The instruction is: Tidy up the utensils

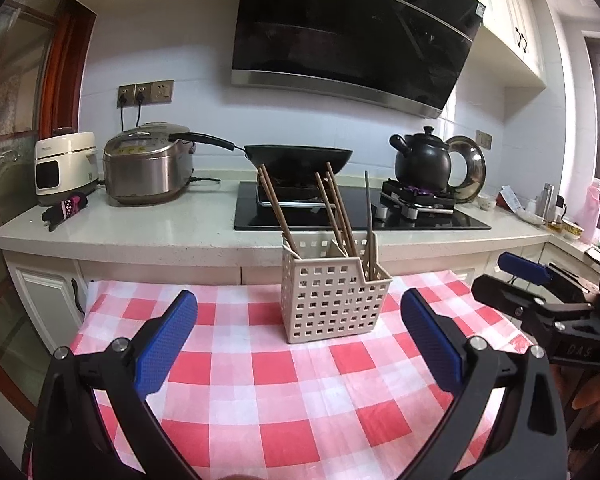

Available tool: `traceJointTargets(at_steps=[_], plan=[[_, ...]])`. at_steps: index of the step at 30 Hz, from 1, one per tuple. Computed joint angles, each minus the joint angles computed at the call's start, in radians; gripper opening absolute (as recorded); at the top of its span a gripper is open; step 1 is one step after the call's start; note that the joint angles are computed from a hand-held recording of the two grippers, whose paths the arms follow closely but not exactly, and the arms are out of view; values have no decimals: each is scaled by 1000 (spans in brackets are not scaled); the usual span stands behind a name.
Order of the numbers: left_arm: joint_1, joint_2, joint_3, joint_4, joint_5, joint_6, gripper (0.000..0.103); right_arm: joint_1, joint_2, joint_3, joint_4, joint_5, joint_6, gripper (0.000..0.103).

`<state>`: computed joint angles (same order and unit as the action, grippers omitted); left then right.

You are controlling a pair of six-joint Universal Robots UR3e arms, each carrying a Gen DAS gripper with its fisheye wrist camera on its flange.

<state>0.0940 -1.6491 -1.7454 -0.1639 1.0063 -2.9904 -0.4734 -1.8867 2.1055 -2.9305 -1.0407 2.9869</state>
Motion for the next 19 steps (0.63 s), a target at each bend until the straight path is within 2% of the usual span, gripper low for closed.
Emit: traceJointTargets(at_steps=[4, 8, 19], plan=[[-11, 4, -4, -11, 15, 18, 98, -2, -1, 2, -1, 3, -1, 85], [-34, 4, -14, 9, 74, 22, 98, -7, -6, 7, 0, 7, -5, 85], [-11, 9, -19, 6, 40, 1, 98, -7, -12, 9, 2, 8, -4, 85]])
